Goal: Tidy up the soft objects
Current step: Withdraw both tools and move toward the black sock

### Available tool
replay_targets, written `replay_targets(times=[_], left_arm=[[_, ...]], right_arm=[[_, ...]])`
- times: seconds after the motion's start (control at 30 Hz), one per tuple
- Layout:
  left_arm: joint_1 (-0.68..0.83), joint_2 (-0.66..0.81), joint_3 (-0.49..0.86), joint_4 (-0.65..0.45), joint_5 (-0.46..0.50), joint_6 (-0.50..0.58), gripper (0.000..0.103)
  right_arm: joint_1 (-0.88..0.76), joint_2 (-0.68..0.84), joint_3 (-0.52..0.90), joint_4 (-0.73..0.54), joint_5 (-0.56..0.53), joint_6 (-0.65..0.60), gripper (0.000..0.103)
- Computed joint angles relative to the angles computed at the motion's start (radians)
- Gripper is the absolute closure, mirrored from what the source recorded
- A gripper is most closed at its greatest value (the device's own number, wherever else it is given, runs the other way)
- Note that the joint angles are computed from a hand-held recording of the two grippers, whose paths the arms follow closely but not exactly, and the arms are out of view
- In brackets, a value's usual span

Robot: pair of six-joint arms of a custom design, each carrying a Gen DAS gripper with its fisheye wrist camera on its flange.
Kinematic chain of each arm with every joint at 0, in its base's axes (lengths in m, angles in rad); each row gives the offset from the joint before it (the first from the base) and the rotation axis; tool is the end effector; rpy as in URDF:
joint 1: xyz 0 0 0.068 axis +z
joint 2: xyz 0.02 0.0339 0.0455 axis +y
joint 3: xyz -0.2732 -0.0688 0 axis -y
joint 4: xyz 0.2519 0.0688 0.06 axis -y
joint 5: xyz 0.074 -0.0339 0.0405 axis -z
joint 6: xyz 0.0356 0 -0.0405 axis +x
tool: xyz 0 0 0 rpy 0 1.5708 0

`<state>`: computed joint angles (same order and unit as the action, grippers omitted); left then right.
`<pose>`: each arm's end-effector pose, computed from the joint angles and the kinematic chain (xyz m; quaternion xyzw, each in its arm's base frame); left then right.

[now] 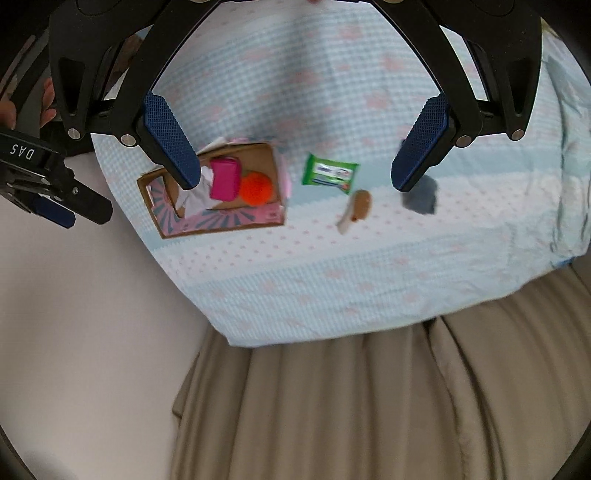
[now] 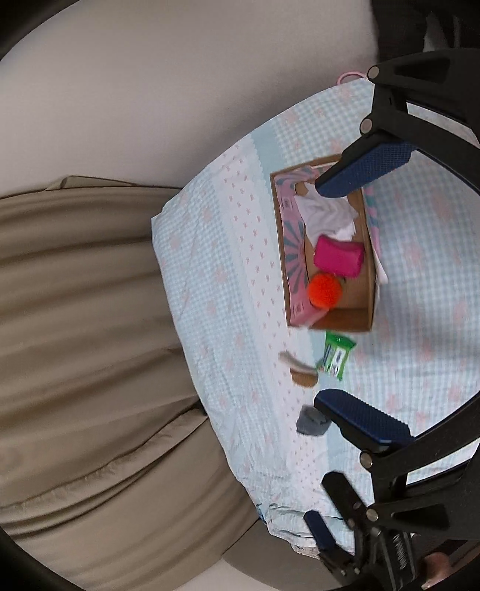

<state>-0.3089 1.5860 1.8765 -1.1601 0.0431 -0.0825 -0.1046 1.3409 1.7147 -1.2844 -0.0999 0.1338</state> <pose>0.3034 -0.0984 0.4326 0.1134 0.9321 -0.0866 0.3329 0.2365 -0.0213 0.4409 0.0963 0.9401 0.0520 0.3230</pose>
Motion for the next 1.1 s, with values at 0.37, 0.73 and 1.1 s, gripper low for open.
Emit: replay_targets(times=[0.37,0.73,1.1], left_arm=[[0.39,-0.129,-0.106,0.006,0.267,0.3,0.0],[0.656,0.052,-0.058,-0.055,0.466,0.581,0.0],[0.667,0.276,-0.199,0.165,0.385,0.626,0.0]], right_arm=[[0.505,-0.04,0.056,-0.071,0.438,0.362,0.0],[0.761,0.167,0.158,-0.095,0.581,0.584,0.0],[0.705,0.365,-0.05,0.303,0.399,0.364,0.0]])
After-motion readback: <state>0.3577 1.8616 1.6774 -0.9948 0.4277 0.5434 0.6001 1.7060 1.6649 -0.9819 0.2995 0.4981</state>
